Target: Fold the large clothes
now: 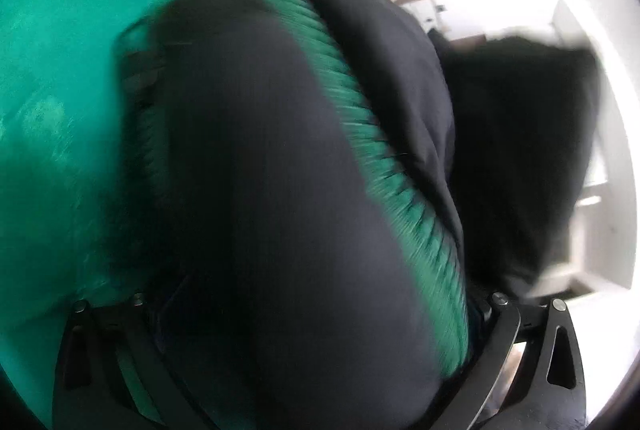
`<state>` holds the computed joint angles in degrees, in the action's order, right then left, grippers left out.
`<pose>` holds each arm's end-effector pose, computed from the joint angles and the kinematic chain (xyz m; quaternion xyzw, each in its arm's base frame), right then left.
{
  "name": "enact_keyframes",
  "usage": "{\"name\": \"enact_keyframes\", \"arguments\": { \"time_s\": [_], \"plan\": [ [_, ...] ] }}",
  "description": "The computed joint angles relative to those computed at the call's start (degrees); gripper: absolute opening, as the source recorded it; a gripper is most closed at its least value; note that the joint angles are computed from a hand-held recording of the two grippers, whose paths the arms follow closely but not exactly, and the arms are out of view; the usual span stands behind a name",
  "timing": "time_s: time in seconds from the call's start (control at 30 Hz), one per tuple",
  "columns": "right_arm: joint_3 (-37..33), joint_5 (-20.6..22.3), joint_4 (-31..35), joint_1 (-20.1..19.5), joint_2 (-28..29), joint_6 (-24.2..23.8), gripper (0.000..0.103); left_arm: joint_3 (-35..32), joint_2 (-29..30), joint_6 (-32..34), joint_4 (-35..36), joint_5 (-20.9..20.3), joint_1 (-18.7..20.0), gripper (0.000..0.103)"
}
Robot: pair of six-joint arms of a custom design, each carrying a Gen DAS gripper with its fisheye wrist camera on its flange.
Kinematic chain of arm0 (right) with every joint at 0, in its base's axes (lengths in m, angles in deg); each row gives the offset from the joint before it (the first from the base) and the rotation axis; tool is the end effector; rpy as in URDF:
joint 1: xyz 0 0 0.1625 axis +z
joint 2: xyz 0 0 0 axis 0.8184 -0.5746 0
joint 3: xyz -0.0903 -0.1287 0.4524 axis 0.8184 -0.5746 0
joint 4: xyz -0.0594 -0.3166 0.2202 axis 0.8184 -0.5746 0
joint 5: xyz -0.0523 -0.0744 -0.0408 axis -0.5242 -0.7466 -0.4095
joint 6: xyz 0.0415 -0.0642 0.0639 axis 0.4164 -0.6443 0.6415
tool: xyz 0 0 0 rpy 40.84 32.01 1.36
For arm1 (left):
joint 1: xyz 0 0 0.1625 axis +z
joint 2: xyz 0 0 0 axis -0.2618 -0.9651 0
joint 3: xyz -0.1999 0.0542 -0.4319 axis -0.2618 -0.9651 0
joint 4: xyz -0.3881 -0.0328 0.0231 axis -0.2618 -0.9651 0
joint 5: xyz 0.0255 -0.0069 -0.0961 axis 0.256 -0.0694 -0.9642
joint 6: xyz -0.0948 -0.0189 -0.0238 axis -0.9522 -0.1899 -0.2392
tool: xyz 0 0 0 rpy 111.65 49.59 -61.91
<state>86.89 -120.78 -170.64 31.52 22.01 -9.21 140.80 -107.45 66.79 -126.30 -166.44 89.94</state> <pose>0.1218 -0.5753 0.1584 0.0297 0.9401 -0.3183 0.1181 -0.0872 -0.7481 0.1912 -0.1910 -0.9701 -0.1137 0.0978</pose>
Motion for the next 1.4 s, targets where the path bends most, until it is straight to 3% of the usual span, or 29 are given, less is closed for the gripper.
{"name": "enact_keyframes", "arguments": {
  "time_s": [0.1, 0.2, 0.3, 0.43, 0.57, 0.67, 0.73, 0.77, 0.83, 1.0, 1.07, 1.13, 1.27, 1.3, 1.4],
  "plan": [
    [-5.41, -13.82, 7.50, 7.14, 0.30, -7.84, 0.102, 5.37, -2.30, 0.22, -6.69, 5.55, -2.55, 0.099],
    [-5.55, -21.51, 6.34, 12.12, 0.81, -14.61, 0.102, 11.81, -6.09, 1.57, -13.84, 5.05, -3.61, 0.090],
    [-4.96, -23.05, 2.21, 15.26, 1.06, -18.60, 0.102, 16.37, -9.46, 2.02, -19.75, 3.85, -5.48, 0.086],
    [-6.86, -22.30, -0.36, 17.43, -0.46, -21.56, 0.102, 15.29, -10.23, 1.75, -22.69, 2.16, -8.39, 0.084],
    [-11.58, -20.89, 3.95, 16.83, -3.25, -22.44, 0.102, 8.98, -7.07, 1.13, -23.15, 2.52, -11.20, 0.085],
    [-15.66, -20.08, 9.45, 14.12, -4.17, -18.20, 0.102, 3.99, -2.55, -0.47, -24.49, 7.84, -12.32, 0.097],
    [-17.52, -23.26, 12.32, 12.06, -3.98, -14.04, 0.103, 2.50, 0.15, -2.23, -25.55, 16.90, -12.37, 0.100],
    [-17.89, -27.38, 13.80, 11.20, -3.54, -10.97, 0.103, 2.40, 1.03, -3.42, -25.25, 20.68, -11.81, 0.100],
    [-17.34, -34.02, 15.86, 10.68, -2.91, -7.49, 0.103, 3.70, 1.02, -4.63, -25.54, 23.54, -10.96, 0.092],
    [-8.29, -34.32, -0.40, 11.83, -2.78, -13.12, 0.103, 13.65, -5.62, -1.49, -35.20, 19.23, -10.73, 0.092],
    [-6.37, -36.46, -4.80, 13.85, -2.52, -15.38, 0.103, 19.83, -9.74, 1.56, -40.53, 21.29, -12.85, 0.095],
    [-3.56, -41.41, -8.09, 16.87, -3.09, -18.87, 0.103, 26.92, -13.32, 6.11, -48.59, 27.83, -16.92, 0.102],
    [2.67, -56.66, -17.72, 24.85, -1.04, -26.19, 0.103, 37.53, -14.96, 12.87, -65.80, 43.33, -24.60, 0.102],
    [5.10, -59.36, -20.96, 26.43, -0.85, -27.22, 0.103, 40.37, -14.73, 13.00, -69.42, 46.13, -26.38, 0.102],
    [7.91, -67.28, -31.43, 31.85, 2.30, -30.46, 0.103, 46.24, -16.69, 11.09, -73.55, 49.45, -29.79, 0.103]
  ]
}}
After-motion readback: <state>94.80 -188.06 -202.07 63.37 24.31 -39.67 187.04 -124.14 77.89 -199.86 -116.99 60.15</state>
